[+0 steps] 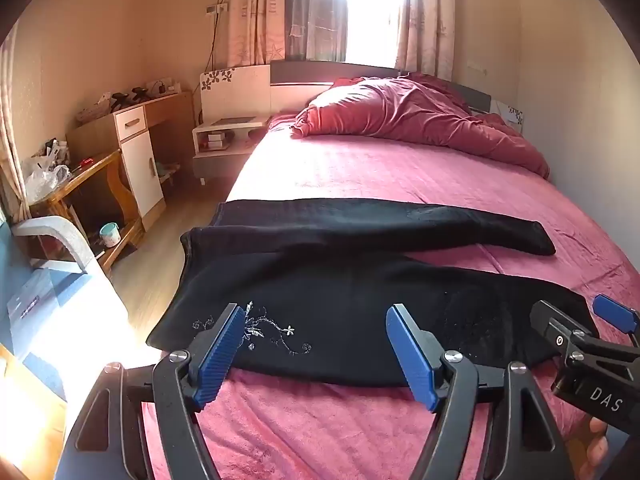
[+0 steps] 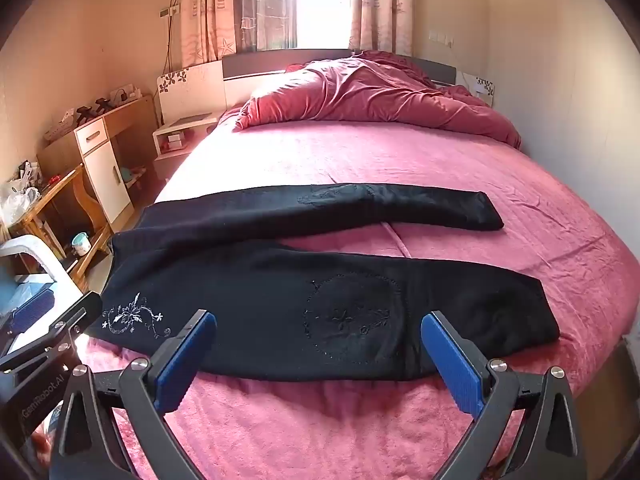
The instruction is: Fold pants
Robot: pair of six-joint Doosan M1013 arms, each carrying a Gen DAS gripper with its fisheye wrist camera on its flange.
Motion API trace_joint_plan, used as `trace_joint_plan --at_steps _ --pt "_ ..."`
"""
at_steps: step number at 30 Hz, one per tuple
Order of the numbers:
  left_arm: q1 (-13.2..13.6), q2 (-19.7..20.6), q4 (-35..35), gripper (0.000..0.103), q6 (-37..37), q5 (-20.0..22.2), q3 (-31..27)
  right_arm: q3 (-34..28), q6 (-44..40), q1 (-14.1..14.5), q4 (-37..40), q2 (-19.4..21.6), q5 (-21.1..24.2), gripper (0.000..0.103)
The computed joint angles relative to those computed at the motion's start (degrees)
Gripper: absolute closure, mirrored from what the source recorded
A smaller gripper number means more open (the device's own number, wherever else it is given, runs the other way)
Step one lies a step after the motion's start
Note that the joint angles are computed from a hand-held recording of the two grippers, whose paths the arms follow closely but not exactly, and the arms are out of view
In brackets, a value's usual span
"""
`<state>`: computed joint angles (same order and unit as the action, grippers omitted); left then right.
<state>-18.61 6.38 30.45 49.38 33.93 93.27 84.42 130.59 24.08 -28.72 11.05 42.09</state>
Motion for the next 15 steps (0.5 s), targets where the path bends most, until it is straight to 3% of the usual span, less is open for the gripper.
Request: trace_joint_plan --at_steps 6,15 --pt "0.2 0.3 2.2 0.028 -2.3 -1.1 1.5 -0.1 -0.5 -0.4 1.6 0.5 0.5 0.0" --pt "1.0 0.8 -1.5 0.028 -0.7 0.9 0.1 1.2 0.1 -0.6 1.5 0.2 -1.4 0.0"
